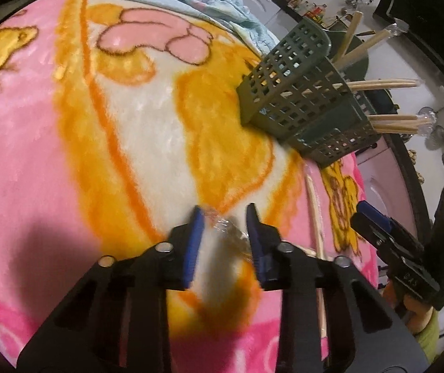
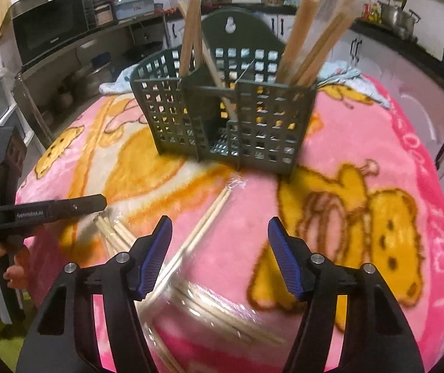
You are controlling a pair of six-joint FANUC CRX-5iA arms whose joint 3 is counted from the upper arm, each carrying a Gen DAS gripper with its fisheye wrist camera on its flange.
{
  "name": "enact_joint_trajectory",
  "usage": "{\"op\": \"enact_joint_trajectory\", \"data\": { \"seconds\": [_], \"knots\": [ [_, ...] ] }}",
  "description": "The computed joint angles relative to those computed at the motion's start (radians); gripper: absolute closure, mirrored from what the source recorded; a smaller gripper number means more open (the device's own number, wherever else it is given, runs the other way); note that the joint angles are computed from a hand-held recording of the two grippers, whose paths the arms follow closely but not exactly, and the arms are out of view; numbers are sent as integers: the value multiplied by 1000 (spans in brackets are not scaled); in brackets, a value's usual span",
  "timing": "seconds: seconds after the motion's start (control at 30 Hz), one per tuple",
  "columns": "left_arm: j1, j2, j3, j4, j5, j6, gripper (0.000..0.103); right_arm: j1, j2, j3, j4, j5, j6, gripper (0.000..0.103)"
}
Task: Organize utensils
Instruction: 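Lower both open tools onto the wrapped chopsticks in front of the caddy, then close the left tool on a chopstick while the right tool grasps another, then lift both held chopsticks and carry them above the green caddy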
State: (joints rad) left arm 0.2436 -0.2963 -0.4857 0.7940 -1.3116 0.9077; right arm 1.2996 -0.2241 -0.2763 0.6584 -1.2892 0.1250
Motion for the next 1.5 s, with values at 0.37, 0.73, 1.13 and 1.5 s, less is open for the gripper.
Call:
{"op": "enact_joint_trajectory", "data": {
  "seconds": [0.37,0.73,1.13,1.5],
  "knots": [
    [5,30,-1,21,-3,-36,100,-158,100,116,-223,69,99,62],
    [27,42,-7,56,3,-59,101,-220,110,142,-292,101,73,89],
    [104,32,5,84,33,-67,101,-181,85,127,-259,137,51,98],
    [168,-23,18,168,39,-127,102,-93,57,138,-122,108,48,98]
  ]
}}
